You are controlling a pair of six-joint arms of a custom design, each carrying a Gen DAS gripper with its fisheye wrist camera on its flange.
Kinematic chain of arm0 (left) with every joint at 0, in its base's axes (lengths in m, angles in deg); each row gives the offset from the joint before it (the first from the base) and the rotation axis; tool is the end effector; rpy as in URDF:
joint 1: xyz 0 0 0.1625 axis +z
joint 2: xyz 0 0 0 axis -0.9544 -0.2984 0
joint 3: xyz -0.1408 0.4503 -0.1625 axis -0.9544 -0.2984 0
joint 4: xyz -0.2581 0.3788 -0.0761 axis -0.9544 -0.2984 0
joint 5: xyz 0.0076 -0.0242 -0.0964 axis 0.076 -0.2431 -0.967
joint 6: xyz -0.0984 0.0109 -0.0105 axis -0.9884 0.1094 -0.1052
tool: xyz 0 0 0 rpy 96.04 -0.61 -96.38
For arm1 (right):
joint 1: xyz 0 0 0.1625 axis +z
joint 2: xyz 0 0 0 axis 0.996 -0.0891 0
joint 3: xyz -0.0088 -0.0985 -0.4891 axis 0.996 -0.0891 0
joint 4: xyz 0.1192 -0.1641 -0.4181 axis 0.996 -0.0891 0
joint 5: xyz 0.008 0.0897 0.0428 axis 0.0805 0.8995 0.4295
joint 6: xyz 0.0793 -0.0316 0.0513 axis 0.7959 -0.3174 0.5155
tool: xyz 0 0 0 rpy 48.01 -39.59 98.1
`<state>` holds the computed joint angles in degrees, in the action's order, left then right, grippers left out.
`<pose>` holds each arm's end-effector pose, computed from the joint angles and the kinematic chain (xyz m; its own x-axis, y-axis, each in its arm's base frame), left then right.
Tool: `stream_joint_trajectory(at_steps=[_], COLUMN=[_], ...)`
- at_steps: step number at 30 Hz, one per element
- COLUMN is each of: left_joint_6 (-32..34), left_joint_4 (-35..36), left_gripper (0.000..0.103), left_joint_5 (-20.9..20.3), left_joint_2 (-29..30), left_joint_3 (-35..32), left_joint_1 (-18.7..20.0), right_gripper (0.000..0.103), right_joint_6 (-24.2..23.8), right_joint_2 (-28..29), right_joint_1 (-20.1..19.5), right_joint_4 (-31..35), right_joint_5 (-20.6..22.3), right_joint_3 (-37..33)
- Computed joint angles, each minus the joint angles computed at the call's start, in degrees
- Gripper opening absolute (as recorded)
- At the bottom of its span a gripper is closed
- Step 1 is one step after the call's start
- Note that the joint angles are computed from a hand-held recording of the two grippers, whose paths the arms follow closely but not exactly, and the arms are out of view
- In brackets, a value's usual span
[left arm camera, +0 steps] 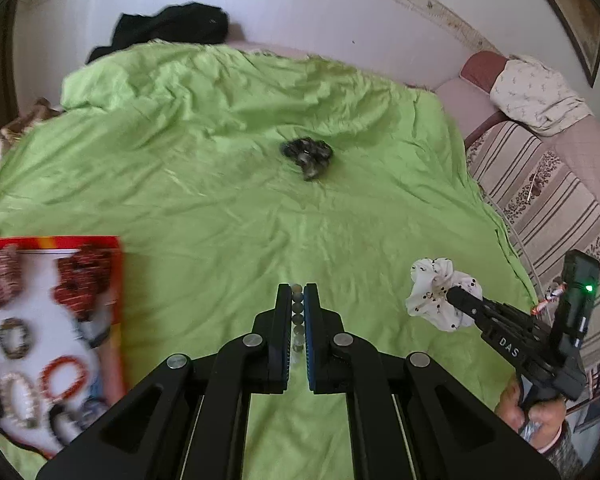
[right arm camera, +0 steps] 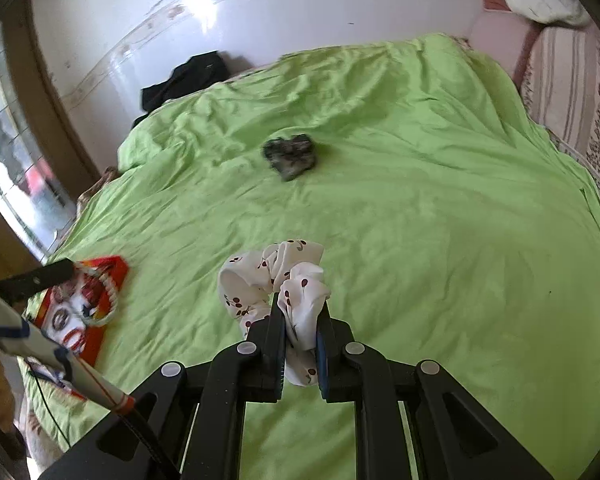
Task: Organize jewelry
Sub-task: 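Carry the green bracelet and white scrunchie into the box and release both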
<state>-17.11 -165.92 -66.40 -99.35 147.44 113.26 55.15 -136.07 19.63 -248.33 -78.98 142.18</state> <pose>-0.1931 -0.4387 0.2349 -0.8574 0.0282 -0.5139 0.3589 0.7485 -0.5577 0.2181 -0.4703 0.1381 -0.8473 -0.2208 0.4831 -0.4669 0.7432 -0.4792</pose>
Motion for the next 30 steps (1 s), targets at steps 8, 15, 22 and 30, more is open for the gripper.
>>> stream_joint_trajectory(at_steps=[8, 15, 22, 30], left_joint_6=[-10.7, -8.4, 3.5, 15.5], left_joint_4=[21.1, 25.7, 7.7, -3.7], left_gripper=[0.005, 0.005, 0.005, 0.005], left_joint_5=[7.0, 7.6, 0.6, -6.3], left_joint_2=[-19.4, -30.5, -26.2, -16.2], left_joint_3=[4.6, 5.5, 5.5, 0.1], left_joint_1=[-4.3, 1.9, 13.3, 24.7], right_gripper=[0.013, 0.013, 0.013, 0.013], right_joint_6=[1.6, 3.5, 4.6, 3.5], right_joint_2=[3.0, 7.8, 14.6, 21.2], right_joint_1=[6.3, 11.2, 15.6, 19.0], right_joint_4=[2.8, 7.7, 13.4, 18.5], right_joint_5=[0.4, 1.3, 1.2, 3.2], right_joint_3=[-0.9, -4.7, -10.5, -17.2])
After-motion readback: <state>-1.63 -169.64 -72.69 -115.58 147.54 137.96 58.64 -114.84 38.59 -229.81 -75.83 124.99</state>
